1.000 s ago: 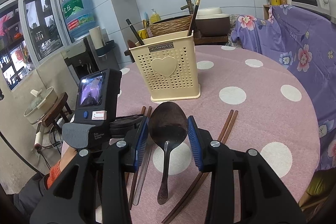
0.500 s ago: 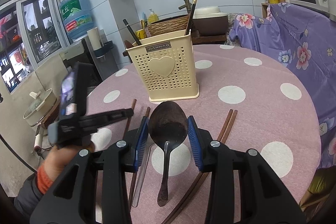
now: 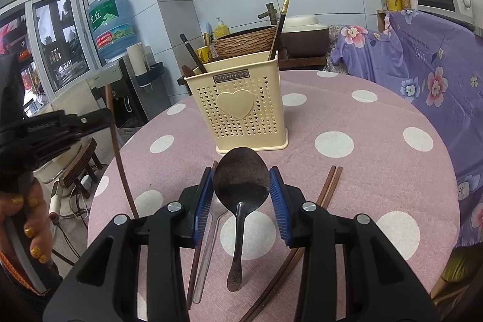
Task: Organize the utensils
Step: 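Carry the silver spoon and brown chopstick into the beige basket and open both tools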
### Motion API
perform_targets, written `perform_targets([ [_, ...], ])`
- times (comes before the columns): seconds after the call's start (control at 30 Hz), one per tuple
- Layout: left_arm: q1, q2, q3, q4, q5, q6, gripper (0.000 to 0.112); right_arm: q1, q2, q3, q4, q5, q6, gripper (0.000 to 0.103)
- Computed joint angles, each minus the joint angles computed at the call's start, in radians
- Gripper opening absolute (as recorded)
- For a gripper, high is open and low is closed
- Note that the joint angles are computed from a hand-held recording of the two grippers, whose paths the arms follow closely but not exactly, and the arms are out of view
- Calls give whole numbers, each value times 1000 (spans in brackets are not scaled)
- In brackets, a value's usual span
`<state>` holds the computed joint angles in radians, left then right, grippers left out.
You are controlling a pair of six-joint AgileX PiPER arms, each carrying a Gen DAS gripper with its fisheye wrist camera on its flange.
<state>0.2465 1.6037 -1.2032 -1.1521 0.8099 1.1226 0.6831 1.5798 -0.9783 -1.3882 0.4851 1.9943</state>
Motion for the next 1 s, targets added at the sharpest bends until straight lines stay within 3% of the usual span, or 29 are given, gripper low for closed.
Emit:
perform_targets([
  [0.33,28,11,-29,-41,55,21,7,0,2,-28,11,3,-53,38],
  [0.53,3,25,-168,-30,80,-41,7,-70,0,-156,126,-46,-271,38],
  [0.7,-47,87,-440,1,68,-190,7,-155,57,-445,315,-31,-581,38],
  [0.9,-168,244,-836,179,-20,-470,7,-220,284,-951,486,88,-888,38],
  [1.0,-244,291,-883,275,-162,-510,7,-240,392,-1112,517,129,-950,38],
])
